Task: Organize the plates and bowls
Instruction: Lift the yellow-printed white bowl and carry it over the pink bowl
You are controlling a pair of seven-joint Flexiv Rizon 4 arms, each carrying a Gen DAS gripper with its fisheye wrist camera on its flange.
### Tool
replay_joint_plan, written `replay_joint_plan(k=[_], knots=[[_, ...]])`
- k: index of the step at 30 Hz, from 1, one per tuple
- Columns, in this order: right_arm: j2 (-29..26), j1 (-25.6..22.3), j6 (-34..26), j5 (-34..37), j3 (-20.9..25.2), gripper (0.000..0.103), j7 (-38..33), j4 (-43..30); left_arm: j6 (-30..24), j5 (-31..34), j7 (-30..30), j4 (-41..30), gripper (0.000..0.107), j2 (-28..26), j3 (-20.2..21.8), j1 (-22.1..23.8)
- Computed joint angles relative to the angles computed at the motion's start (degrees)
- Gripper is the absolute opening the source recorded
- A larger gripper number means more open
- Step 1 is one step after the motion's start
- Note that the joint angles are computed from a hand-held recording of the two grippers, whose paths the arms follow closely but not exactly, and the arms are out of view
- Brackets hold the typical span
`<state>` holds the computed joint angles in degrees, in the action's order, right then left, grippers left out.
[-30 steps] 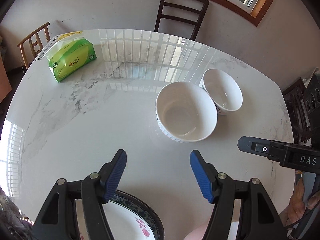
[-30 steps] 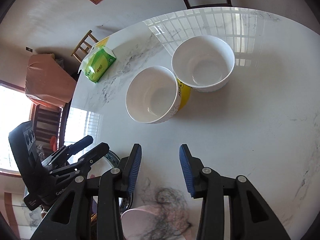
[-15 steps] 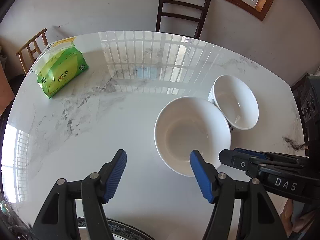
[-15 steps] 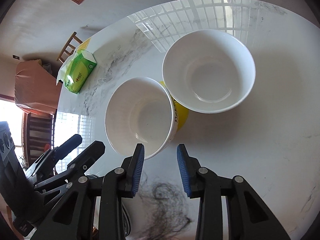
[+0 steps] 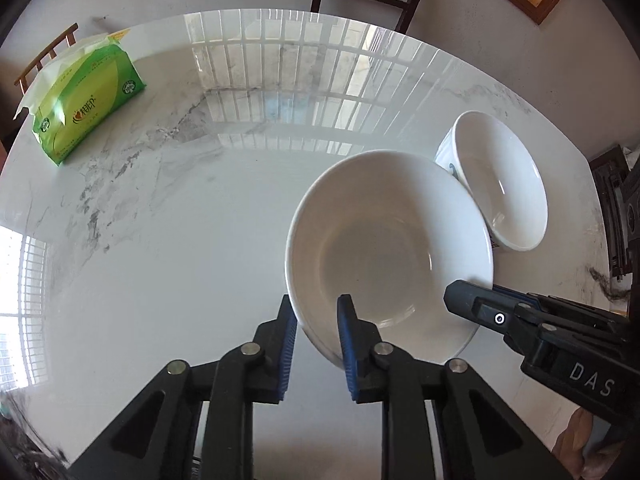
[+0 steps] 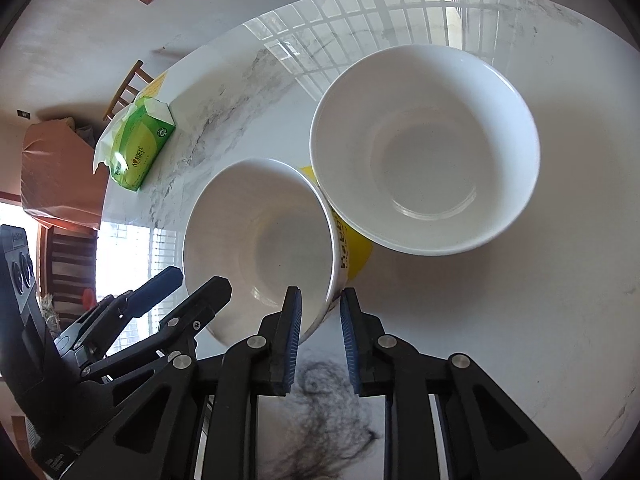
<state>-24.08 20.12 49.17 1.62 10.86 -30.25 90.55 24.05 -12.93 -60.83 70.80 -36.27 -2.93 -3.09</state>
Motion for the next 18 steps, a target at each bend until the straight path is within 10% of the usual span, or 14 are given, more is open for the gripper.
replay_joint_plan(k=[18], knots=[[6.7, 0.8, 4.5, -1.2, 1.4, 0.013, -4.4, 6.7, 3.8, -1.4, 2.1, 16.6, 0.017, 15.3, 1.1, 0.9]])
